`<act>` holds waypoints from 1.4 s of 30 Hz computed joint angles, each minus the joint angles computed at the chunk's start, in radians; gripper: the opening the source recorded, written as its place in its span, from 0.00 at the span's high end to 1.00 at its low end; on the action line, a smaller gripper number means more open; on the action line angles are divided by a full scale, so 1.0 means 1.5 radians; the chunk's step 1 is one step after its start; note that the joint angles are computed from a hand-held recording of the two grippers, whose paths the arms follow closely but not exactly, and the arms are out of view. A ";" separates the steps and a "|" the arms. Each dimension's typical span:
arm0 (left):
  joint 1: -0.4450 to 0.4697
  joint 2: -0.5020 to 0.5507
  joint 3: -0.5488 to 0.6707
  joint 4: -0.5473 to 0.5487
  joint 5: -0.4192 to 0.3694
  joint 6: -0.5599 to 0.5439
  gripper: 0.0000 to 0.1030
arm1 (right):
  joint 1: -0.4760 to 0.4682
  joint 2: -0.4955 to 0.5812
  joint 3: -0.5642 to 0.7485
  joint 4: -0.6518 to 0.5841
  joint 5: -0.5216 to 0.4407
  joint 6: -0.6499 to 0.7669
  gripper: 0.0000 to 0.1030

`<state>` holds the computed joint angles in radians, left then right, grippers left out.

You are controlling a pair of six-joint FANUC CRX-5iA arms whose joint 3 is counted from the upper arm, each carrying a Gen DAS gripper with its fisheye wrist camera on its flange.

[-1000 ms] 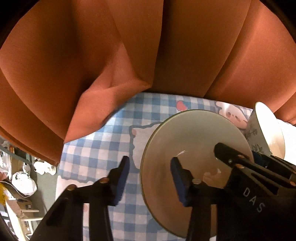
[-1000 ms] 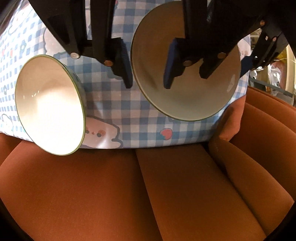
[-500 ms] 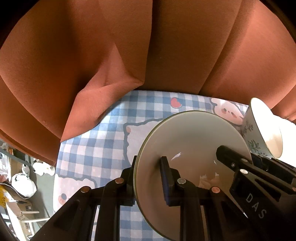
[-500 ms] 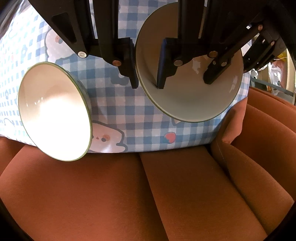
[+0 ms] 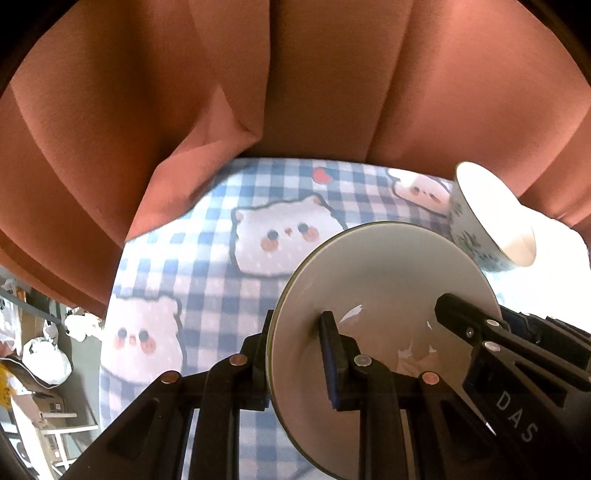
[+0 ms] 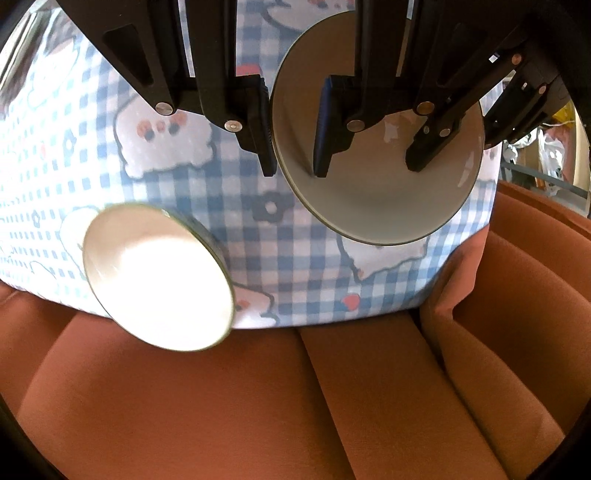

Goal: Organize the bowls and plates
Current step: 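Carry the cream bowl with the left tool toward the plate stack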

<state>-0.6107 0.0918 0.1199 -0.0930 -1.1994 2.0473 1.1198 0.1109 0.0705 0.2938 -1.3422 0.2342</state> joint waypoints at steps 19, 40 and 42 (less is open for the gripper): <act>-0.124 -0.037 -0.011 -0.018 -0.047 0.065 0.80 | 0.128 -0.148 -0.127 0.000 -0.061 -0.173 0.77; -0.309 0.060 0.190 -0.116 -0.147 0.247 0.80 | 0.306 -0.364 -0.242 0.068 -0.203 -0.294 0.77; -0.329 0.079 0.223 -0.128 -0.168 0.267 0.80 | 0.330 -0.390 -0.253 0.075 -0.218 -0.308 0.77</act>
